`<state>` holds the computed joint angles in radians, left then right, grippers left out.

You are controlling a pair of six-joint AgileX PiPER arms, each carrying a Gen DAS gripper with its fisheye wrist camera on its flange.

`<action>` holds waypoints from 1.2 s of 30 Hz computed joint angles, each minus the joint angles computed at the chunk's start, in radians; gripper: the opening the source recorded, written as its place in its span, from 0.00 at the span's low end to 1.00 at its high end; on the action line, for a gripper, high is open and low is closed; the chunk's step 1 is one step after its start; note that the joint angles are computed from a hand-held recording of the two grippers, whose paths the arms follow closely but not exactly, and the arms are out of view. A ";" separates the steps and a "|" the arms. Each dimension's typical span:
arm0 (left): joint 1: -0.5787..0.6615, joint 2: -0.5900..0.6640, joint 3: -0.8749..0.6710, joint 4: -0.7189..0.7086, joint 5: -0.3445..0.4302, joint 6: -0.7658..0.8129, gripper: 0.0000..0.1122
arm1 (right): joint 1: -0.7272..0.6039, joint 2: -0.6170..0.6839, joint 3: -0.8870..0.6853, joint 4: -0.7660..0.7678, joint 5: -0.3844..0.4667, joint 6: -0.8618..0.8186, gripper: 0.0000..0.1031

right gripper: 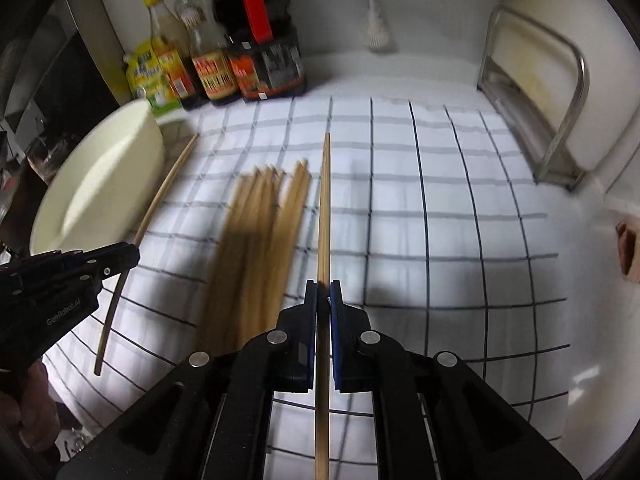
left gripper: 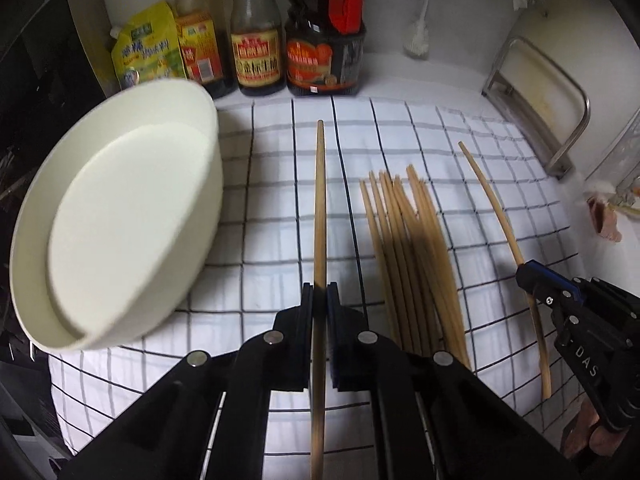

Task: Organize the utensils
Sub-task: 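Carry the chopstick with the left tool into the white bowl and release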

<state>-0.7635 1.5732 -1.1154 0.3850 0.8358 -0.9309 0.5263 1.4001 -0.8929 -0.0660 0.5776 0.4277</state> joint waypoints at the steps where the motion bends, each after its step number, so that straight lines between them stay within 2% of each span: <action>1: 0.011 -0.021 -0.004 0.001 0.007 0.017 0.06 | 0.014 -0.003 -0.019 -0.013 0.010 0.021 0.06; 7: 0.141 -0.152 -0.030 0.003 0.052 0.151 0.06 | 0.120 0.049 -0.191 -0.055 0.043 0.126 0.06; 11: 0.292 -0.232 -0.012 -0.031 0.056 0.281 0.06 | 0.201 0.162 -0.362 -0.060 0.061 0.161 0.06; 16: 0.521 -0.257 0.015 -0.130 0.014 0.486 0.07 | 0.263 0.369 -0.632 -0.022 0.102 0.182 0.06; 22: 0.739 -0.230 0.056 -0.254 -0.055 0.730 0.07 | 0.310 0.651 -1.029 0.060 0.254 0.146 0.06; 26: 0.822 -0.175 0.063 -0.331 -0.091 0.849 0.07 | 0.331 0.808 -1.253 0.069 0.372 0.143 0.06; 32: 0.872 -0.083 0.050 -0.398 -0.122 0.945 0.07 | 0.334 1.012 -1.574 0.081 0.554 0.148 0.06; 34: 0.874 -0.062 0.047 -0.406 -0.128 0.957 0.07 | 0.334 1.059 -1.651 0.081 0.600 0.151 0.06; 36: 0.875 -0.045 0.044 -0.411 -0.131 0.962 0.07 | 0.332 1.078 -1.675 0.083 0.613 0.151 0.06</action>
